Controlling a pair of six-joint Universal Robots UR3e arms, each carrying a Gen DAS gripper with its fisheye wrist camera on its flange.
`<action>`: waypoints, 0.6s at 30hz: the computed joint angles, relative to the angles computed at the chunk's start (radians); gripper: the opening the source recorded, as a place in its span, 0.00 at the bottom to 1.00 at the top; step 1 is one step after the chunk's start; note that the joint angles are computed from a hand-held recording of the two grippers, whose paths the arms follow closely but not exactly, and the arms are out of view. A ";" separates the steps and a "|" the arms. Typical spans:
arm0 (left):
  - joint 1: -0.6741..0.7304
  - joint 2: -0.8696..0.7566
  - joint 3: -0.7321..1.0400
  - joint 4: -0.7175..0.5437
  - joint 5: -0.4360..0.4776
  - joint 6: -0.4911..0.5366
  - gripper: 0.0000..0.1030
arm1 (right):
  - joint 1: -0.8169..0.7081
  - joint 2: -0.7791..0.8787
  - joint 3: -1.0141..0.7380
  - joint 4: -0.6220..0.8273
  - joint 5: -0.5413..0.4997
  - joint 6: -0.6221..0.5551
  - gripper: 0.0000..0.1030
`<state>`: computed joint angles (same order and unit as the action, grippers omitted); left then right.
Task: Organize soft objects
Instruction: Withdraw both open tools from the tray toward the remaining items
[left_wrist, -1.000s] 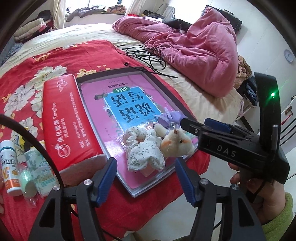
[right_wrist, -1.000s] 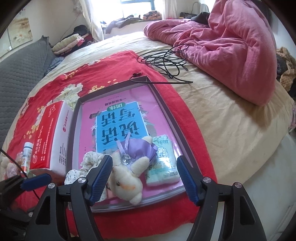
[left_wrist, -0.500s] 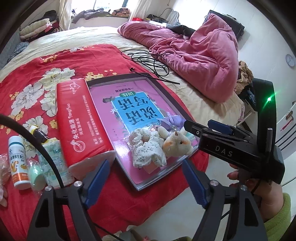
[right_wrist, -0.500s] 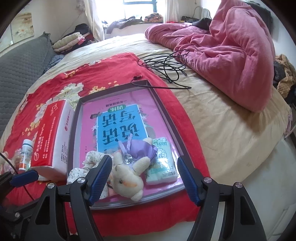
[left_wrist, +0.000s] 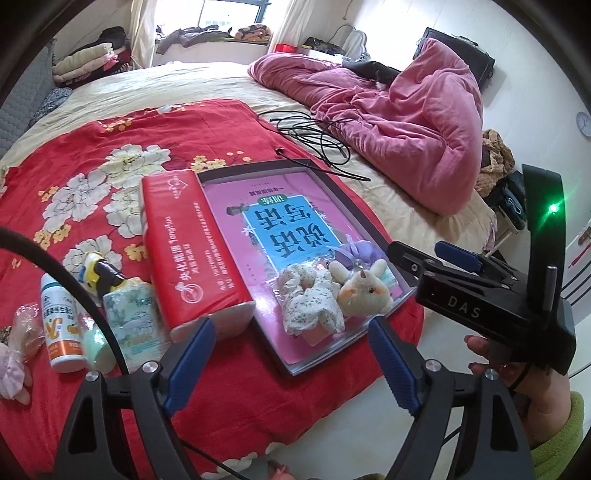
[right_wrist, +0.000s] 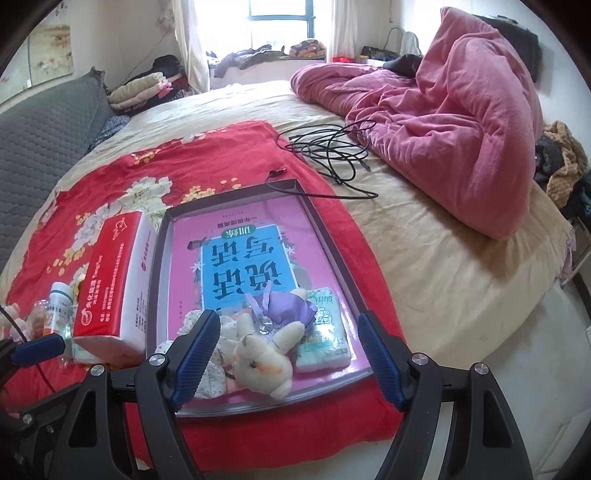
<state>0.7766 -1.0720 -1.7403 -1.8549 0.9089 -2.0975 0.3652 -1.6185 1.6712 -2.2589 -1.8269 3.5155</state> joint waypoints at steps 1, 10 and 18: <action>0.007 0.004 0.003 -0.003 0.001 0.001 0.82 | 0.004 -0.001 -0.003 0.002 -0.003 0.001 0.76; 0.108 0.019 0.058 -0.112 -0.019 0.075 0.82 | 0.039 -0.010 -0.051 0.025 -0.033 0.026 0.76; 0.255 0.015 0.140 -0.280 -0.036 0.204 0.82 | 0.092 0.002 -0.111 0.036 -0.075 0.048 0.76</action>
<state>1.0314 -1.0569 -1.6004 -2.1346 0.8727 -1.8938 0.4567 -1.6169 1.5607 -2.2230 -1.9018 3.5638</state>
